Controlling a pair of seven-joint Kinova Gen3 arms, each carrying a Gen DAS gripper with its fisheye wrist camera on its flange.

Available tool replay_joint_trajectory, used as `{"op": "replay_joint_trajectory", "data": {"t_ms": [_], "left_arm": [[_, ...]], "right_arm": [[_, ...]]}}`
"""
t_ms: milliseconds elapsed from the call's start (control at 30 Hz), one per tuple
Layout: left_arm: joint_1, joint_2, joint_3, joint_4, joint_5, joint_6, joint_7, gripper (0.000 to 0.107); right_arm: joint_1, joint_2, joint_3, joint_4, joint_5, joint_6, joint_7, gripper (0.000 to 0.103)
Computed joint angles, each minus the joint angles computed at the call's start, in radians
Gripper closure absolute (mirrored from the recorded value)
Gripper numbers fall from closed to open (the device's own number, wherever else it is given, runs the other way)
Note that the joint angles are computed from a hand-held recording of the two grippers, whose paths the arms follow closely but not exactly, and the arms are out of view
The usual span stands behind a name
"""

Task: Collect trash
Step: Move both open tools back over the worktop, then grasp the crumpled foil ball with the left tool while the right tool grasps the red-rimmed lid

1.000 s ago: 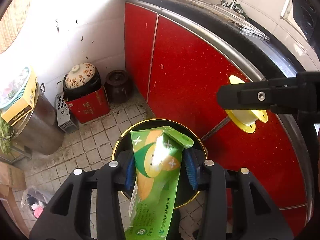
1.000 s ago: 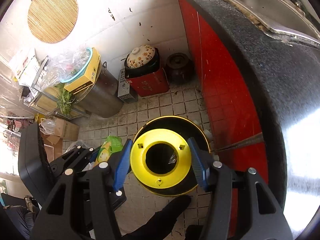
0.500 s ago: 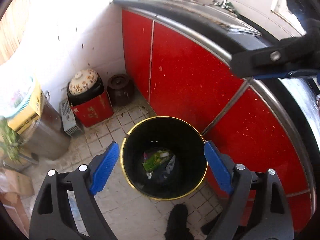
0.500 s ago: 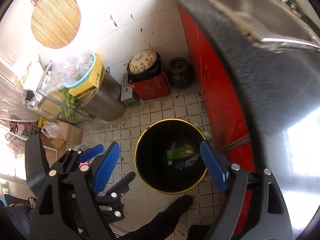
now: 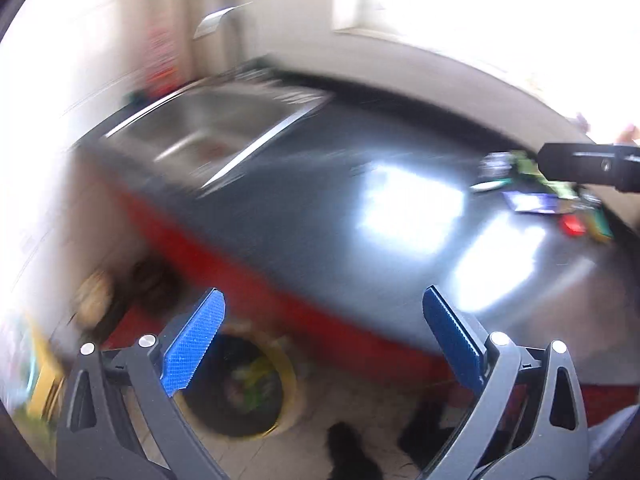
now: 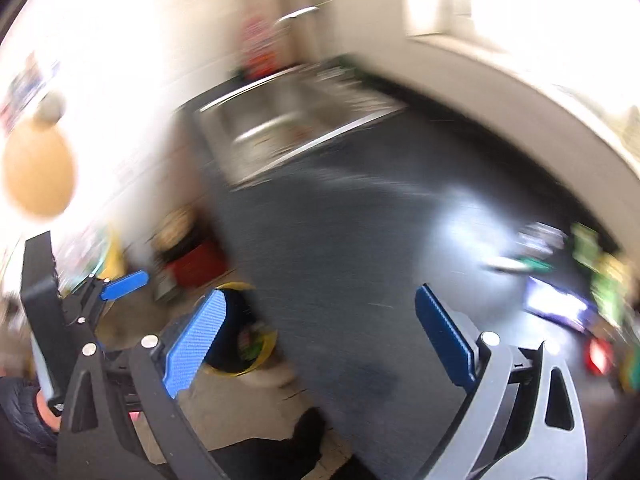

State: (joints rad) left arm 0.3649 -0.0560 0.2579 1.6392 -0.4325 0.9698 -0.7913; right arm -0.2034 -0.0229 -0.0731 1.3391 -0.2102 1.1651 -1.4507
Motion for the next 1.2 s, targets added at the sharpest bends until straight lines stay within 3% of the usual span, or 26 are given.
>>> {"op": "replay_joint_trajectory", "data": {"t_ms": [67,167,233,300,467,533,733,900,1200], "left_arm": [[-0.010,0.076,0.055,-0.093,0.009,-0.028,-0.081,0.011],[-0.064,0.176,0.194,-0.232,-0.013,-0.029,-0.203,0.011],[-0.065,0.236,0.238,-0.324,0.010,-0.029,-0.285,0.011],[-0.012,0.284,0.207,-0.415,0.068,-0.003,-0.366,0.011],[0.205,0.388,0.002,-0.592,0.180,0.051,-0.466,0.011],[0.234,0.404,-0.018,-0.619,0.183,0.067,-0.485,0.011],[0.275,0.480,-0.092,-0.725,0.207,0.108,-0.543,0.011],[0.279,0.572,-0.139,-0.838,0.229,0.129,-0.594,0.011],[0.282,0.869,-0.202,-1.228,0.262,0.214,-0.708,0.011]], "right_arm": [[0.047,-0.054,0.041,0.029,0.040,-0.012,-0.040,0.011],[0.127,-0.119,0.086,0.063,0.113,-0.012,-0.101,0.011],[0.178,-0.160,0.128,0.092,0.139,-0.005,-0.131,0.011],[0.218,-0.189,0.161,0.119,0.146,-0.009,-0.142,0.011],[0.290,-0.233,0.207,0.164,0.164,-0.021,-0.151,0.011],[0.300,-0.234,0.225,0.174,0.166,-0.033,-0.130,0.011],[0.306,-0.210,0.242,0.184,0.133,-0.057,-0.090,0.011],[0.315,-0.124,0.241,0.169,0.096,-0.099,-0.050,0.011],[0.364,0.066,0.202,0.170,0.084,-0.221,0.007,0.011]]}}
